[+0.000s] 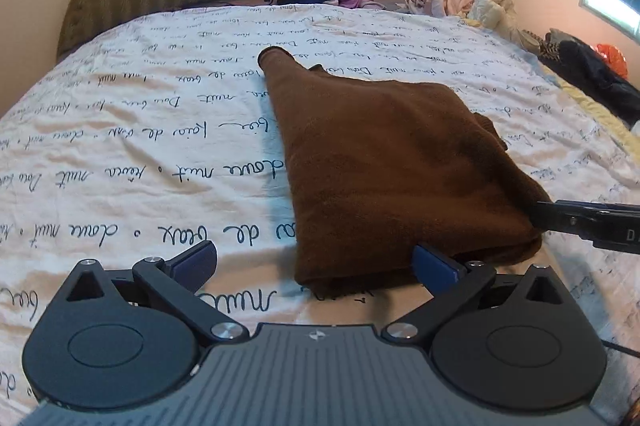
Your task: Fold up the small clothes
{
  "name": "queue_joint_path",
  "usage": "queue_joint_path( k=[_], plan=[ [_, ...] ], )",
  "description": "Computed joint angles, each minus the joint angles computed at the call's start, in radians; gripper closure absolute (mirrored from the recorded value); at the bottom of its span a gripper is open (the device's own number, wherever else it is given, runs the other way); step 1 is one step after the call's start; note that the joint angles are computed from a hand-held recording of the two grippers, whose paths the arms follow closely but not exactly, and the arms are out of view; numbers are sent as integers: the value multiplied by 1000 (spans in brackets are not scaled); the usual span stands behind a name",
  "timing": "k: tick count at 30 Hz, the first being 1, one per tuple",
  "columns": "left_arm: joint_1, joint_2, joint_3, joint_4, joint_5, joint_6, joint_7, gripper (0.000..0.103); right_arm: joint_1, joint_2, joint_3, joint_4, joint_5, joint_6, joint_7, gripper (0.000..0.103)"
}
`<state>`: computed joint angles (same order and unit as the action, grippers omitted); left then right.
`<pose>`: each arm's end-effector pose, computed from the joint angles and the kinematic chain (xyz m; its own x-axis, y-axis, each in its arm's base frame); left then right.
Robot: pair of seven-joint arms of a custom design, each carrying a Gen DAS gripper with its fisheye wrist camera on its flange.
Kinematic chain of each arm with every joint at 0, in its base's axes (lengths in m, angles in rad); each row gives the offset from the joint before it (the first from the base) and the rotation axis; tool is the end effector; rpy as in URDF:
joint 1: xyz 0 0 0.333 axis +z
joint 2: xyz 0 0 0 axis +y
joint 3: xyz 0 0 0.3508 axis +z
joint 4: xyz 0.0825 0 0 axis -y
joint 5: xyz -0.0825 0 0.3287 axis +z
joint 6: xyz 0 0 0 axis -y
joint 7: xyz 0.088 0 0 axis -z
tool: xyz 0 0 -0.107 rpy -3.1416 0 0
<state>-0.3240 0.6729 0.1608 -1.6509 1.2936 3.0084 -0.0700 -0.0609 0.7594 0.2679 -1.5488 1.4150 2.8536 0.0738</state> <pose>0.6521 -0.2016 0.3227 0.1350 -0.9888 0.0642 -0.6724 -0.1390 -0.7270 0.7008 0.0481 0.2946 0.3843 -0.8724 -0.3019 -0.6728 -0.0408 -0.7387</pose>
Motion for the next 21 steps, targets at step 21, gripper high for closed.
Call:
queue_joint_path(
  k=[21],
  plan=[
    [-22,-49,-61,-88,-121,-199,-31,0,71,-38,12,-111,-69,241,79,11]
  ],
)
